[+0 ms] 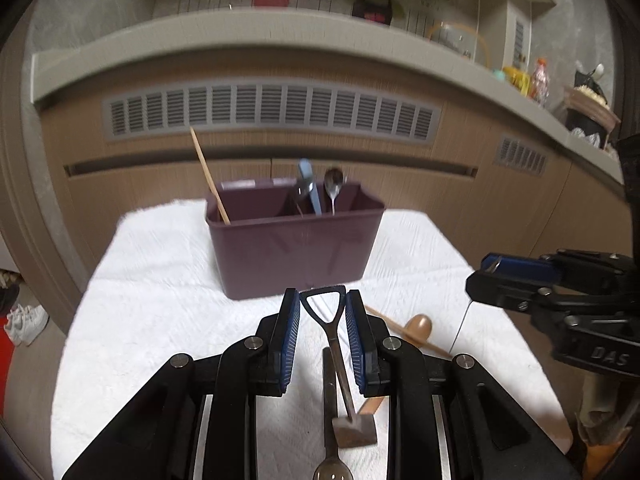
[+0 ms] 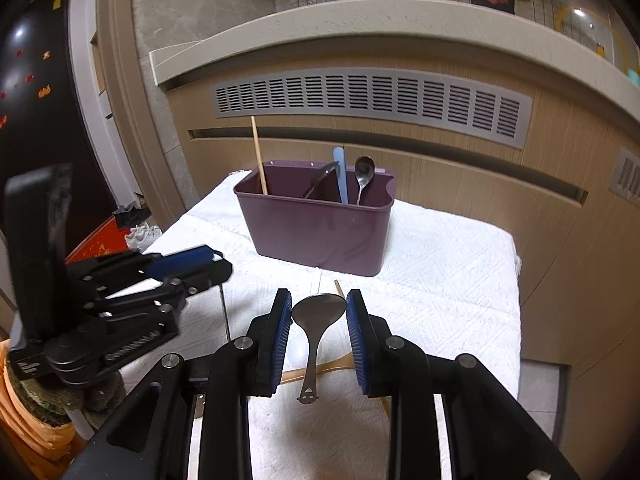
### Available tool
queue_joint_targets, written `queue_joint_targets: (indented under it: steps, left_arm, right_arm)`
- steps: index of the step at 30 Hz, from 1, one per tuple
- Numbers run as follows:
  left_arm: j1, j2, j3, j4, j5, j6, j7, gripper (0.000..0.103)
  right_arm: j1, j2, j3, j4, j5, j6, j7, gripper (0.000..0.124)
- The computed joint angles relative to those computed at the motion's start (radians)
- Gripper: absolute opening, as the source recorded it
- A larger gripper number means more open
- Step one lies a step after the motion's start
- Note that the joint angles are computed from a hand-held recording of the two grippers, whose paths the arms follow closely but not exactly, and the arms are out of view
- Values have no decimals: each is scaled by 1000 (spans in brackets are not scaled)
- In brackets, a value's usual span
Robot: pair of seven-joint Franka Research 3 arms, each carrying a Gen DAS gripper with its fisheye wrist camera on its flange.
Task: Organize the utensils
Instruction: 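Carry both utensils over the caddy and open both tools to drop them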
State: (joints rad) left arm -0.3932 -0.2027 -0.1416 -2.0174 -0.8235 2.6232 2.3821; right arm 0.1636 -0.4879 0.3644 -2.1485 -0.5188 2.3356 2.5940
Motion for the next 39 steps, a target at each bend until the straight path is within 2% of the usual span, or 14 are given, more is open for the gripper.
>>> queue_joint_targets:
  steps: [7, 14, 20, 26, 29, 35, 39]
  left_arm:
    - [-19, -39, 23, 24, -64, 38, 42, 24]
    - [-14, 10, 25, 204, -52, 58, 51, 24]
    - [21, 119, -20, 431, 28, 121, 24, 24]
    - [72, 272, -94, 656, 167, 154, -36, 24]
    - [90, 346, -125, 743, 244, 138, -92, 24]
    - [96, 494, -158, 864, 412, 78, -240, 24]
    - [95, 596, -172, 951, 509, -4, -330, 24]
  right_arm:
    - [-8, -2, 31, 62, -60, -50, -5, 26]
    - [-37, 32, 38, 208, -156, -79, -64, 26]
    - [-62, 122, 21, 419, -242, -101, -128, 26]
    - [-31, 265, -27, 628, -291, -149, -184, 26]
    - [-5, 308, -68, 669, -301, -141, -201, 26]
    - [45, 346, -168, 634, -234, -92, -216, 26]
    - [53, 361, -205, 587, -189, -62, -228, 26]
